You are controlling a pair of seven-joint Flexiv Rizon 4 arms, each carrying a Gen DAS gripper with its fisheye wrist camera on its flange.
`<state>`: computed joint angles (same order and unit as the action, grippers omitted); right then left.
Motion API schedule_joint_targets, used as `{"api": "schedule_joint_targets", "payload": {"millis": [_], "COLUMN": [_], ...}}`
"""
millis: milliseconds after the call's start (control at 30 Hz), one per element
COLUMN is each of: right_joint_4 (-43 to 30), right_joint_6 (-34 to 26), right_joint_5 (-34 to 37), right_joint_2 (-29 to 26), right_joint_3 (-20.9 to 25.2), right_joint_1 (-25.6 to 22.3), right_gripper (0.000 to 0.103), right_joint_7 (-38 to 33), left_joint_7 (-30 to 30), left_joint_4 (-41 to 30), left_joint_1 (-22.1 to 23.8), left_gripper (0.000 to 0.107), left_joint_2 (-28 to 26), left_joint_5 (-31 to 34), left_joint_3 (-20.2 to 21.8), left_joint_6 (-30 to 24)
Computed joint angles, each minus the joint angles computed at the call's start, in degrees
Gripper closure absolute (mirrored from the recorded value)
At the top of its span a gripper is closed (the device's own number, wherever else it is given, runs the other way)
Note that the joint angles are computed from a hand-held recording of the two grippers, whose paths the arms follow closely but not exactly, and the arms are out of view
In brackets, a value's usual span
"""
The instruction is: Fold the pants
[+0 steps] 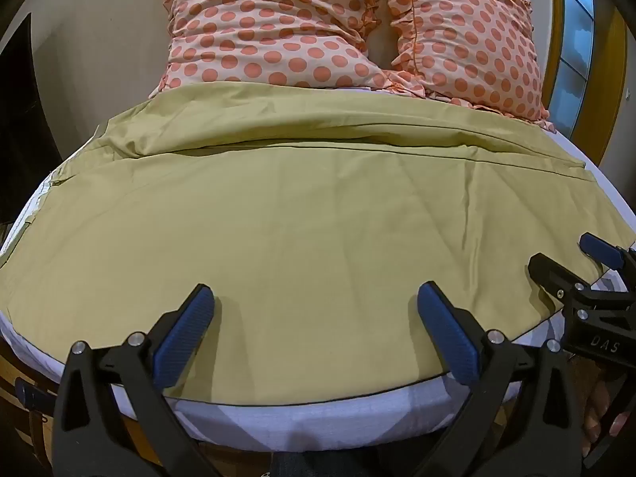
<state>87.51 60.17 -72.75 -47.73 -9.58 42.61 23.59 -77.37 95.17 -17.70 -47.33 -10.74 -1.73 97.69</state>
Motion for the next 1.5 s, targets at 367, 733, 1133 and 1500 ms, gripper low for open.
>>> {"api": "schedule_joint_targets", "payload": {"millis": [367,733,1133,1500], "right_joint_4": [-0.02,-0.07,-0.01,0.04], "right_joint_6": [-0.25,-0.28,-0.34,-0.36], "right_joint_5": [-0.34,-0.48,-0.75,-0.95], "right_joint_2": [0.01,-0.02,0.03,0.07], "right_joint_3": [0.05,0.08,0.09,0.12], "right_joint_1": [-0.02,-0.07,-0.09,-0.14], "right_gripper": [0.001,0.001,0.001,0.001], "right_joint_7": [0.04,0.15,0.37,0.52], "left_joint_7": [-0.1,-0.13,-0.09,-0.06], "left_joint_4": [-0.03,-0.03,-0.02,-0.01], "left_joint_1": [-0.05,-0.01,0.0,0.01], "left_gripper": [0.005,0.005,0.005,0.005], "left_joint_2": [-0.02,-0.06,-0.07,-0.1], "left_joint_5": [0.12,0.17,0.15,0.14], "left_joint_3": [0.1,0.04,0.02,-0.01], "left_joint_6": [0.02,0.22,0.31,0.44]}}
